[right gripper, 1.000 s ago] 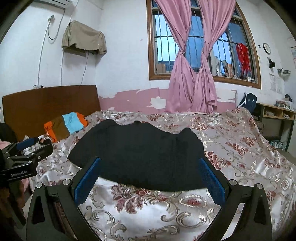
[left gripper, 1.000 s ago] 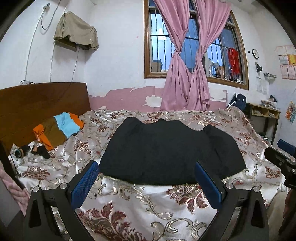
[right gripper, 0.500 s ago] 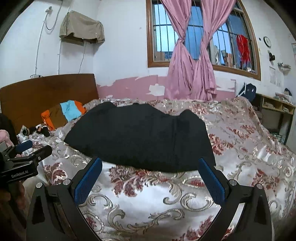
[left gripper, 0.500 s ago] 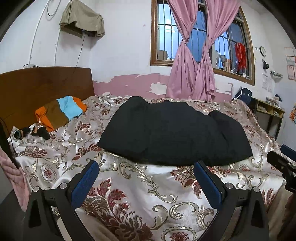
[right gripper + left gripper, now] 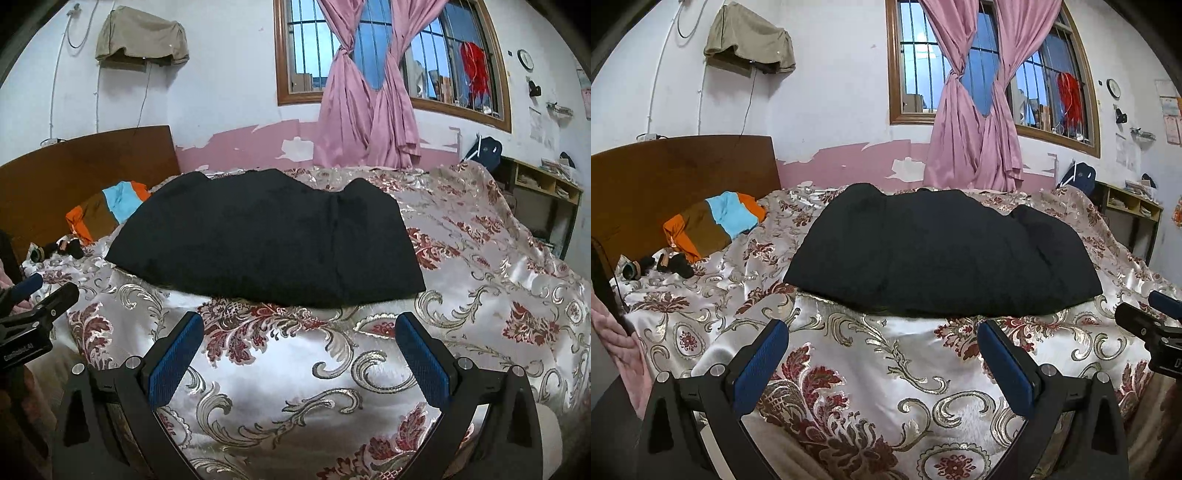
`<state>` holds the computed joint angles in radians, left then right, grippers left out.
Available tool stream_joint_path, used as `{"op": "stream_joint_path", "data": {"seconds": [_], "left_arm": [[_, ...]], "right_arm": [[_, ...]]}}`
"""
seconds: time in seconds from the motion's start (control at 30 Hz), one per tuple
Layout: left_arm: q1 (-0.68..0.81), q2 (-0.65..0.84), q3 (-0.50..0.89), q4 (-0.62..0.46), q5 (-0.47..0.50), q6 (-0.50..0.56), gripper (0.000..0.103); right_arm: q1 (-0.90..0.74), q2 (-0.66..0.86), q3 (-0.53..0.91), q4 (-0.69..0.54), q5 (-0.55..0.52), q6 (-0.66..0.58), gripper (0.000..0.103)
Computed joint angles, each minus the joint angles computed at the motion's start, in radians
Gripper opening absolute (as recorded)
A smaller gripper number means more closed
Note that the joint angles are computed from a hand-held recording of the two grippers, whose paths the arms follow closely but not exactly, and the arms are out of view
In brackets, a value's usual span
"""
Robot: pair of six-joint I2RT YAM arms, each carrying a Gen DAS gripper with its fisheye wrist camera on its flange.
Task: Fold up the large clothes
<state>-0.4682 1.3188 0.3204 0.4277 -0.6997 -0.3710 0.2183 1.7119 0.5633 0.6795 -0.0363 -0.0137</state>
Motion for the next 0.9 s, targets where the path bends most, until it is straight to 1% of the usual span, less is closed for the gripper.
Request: {"op": "stream_joint_path", "data": {"seconds": [0.23,0.9], "left_arm": [[0.015,0.007,-0.003,0.016,0.012,0.015,0.103],[0.009,0.008,-0.002,0.014,0.007,0.010,0.103]], "right_arm": [[0.003,0.013,0.005,-0.001,0.004,-0.004,0.101],[0.002,0.011,0.006,-0.006,0.004,-0.004,0.101]]}}
